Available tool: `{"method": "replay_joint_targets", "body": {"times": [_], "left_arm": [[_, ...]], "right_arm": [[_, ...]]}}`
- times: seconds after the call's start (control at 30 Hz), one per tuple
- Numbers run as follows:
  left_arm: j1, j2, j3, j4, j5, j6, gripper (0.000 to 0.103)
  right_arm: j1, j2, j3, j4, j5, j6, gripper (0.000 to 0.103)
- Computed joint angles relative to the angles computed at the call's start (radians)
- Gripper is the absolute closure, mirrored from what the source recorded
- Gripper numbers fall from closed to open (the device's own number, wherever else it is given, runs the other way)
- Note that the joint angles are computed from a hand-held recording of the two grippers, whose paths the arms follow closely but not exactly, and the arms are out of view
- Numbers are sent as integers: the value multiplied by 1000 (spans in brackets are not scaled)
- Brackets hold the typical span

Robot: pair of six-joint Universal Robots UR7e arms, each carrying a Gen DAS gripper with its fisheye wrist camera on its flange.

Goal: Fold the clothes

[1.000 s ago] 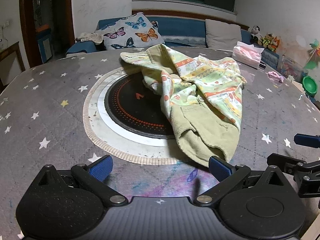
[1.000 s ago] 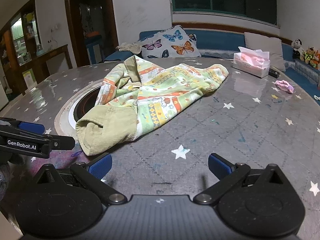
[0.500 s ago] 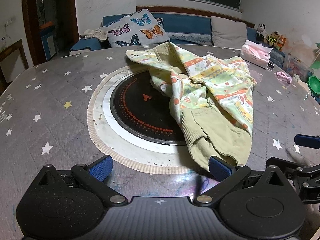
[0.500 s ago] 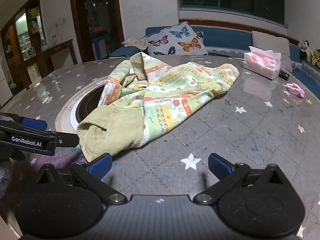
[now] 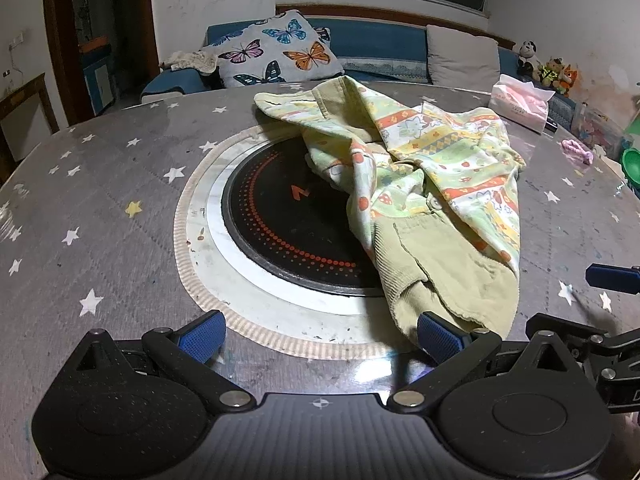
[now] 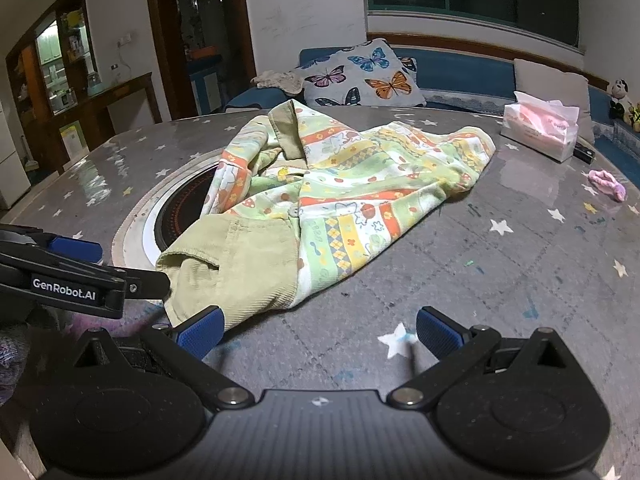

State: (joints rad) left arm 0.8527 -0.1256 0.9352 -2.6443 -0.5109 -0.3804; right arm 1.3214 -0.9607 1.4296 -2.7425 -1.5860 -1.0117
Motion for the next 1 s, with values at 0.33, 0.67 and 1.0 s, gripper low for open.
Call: {"method": "replay_joint_targets", "body": {"times": [0.33,0.67,1.0], "left_arm": [[12,14,-44,22,1,19,0],[28,42,-124,44,2,64,0],[47,41,-175,11,-7,123,0]], "right_arm": [[18,28,-38,20,-14,-22,0],[38,80,-131,77,-18,-35,1],[80,203,-393,247,5,20,9]]}}
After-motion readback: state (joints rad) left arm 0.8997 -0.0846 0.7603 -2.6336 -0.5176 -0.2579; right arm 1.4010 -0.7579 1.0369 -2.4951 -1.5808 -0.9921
